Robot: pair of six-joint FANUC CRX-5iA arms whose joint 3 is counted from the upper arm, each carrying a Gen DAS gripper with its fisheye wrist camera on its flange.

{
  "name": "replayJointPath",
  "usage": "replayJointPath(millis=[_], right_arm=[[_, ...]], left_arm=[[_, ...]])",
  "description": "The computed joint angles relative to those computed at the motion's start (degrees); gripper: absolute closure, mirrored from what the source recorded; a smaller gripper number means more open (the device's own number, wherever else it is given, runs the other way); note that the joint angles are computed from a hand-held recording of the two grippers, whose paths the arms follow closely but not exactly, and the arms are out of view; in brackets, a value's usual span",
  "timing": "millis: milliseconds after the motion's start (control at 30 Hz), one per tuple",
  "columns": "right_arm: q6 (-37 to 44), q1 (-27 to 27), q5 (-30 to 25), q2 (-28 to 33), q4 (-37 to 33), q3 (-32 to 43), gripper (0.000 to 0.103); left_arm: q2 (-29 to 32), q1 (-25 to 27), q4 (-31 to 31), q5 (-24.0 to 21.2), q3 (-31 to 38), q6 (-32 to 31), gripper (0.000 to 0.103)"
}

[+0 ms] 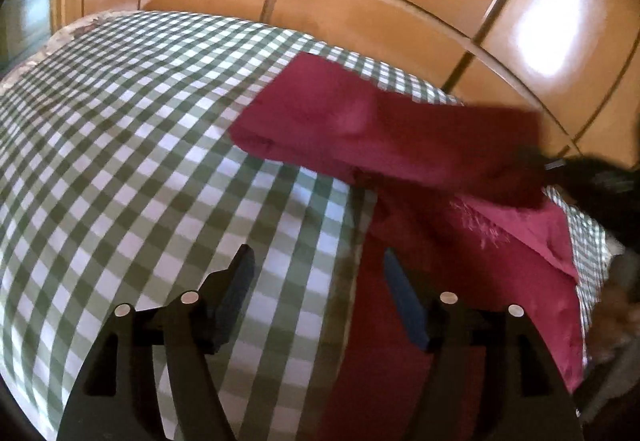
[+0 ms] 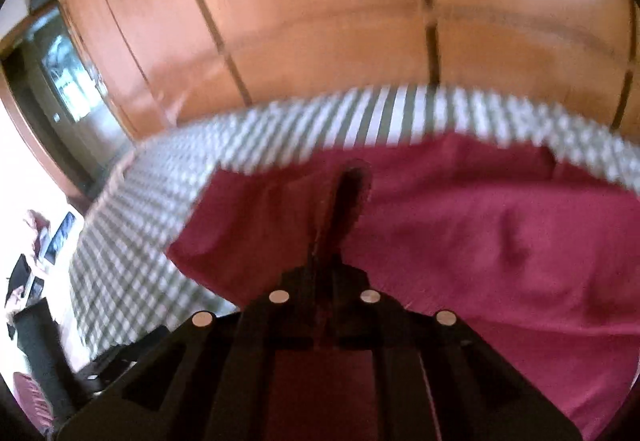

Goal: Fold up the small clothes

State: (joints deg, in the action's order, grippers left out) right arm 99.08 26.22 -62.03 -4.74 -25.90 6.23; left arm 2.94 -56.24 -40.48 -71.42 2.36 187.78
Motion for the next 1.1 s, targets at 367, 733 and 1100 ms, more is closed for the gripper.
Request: replayJointPath(millis=[367,733,1100], right_arm=[[0.3,-7.6,8.6,-2.2,4.3,-0.7,0.098],[-11.9,-14.7,11.4,4.3,20.4,-9.2,0.098],[-13.6,-17.2,12.5,1.3,20.2,-12.6,0.048]], left_arm=[[6.0,7.6,4.4,-0.6,6.3,-8.4,0.037],[10.1,9.9,6.6,-2.7,8.9,-11.3,0.036],[7.8,4.3,0.9,-6.4,9.9,-8.7,0.036]])
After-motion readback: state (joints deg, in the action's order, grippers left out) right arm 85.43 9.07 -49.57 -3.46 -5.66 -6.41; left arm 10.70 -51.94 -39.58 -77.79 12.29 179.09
